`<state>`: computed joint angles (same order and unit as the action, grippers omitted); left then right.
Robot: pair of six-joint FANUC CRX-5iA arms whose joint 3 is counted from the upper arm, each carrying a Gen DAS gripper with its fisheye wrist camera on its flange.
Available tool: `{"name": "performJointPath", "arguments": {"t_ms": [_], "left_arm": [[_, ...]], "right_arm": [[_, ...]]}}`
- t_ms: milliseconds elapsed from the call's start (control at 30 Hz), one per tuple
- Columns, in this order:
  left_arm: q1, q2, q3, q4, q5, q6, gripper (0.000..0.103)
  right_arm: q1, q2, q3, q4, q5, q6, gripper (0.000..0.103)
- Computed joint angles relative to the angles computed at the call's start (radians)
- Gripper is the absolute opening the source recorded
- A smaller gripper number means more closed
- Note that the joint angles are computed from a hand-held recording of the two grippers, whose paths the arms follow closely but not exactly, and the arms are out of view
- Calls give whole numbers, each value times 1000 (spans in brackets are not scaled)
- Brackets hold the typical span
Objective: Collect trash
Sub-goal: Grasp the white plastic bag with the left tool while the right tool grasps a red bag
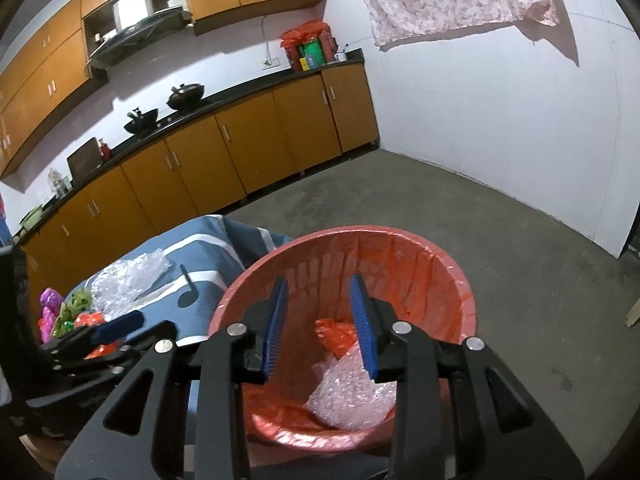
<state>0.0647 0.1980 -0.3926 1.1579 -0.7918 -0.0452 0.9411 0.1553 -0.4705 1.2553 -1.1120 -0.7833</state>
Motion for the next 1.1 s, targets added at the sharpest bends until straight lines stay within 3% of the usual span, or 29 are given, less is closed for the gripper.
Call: {"name": "performJointPath", "arguments": {"t_ms": [333,633,800,900,1100], "left_arm": [[187,-94,-96,94,36,-127,68],[298,-74,-97,230,197,-213,72],[347,-8,-35,165,216,-119,72],[370,39,19,79,200,-16,72],[359,97,85,9,162,104,72]], "right_arm": [[7,97,129,30,81,117,34],[-15,236,312,42,234,262,34],[-19,318,424,11,303,373,41],[-21,369,498,-34,323,459,42],[-48,436,597,-134,384,552,42]]}}
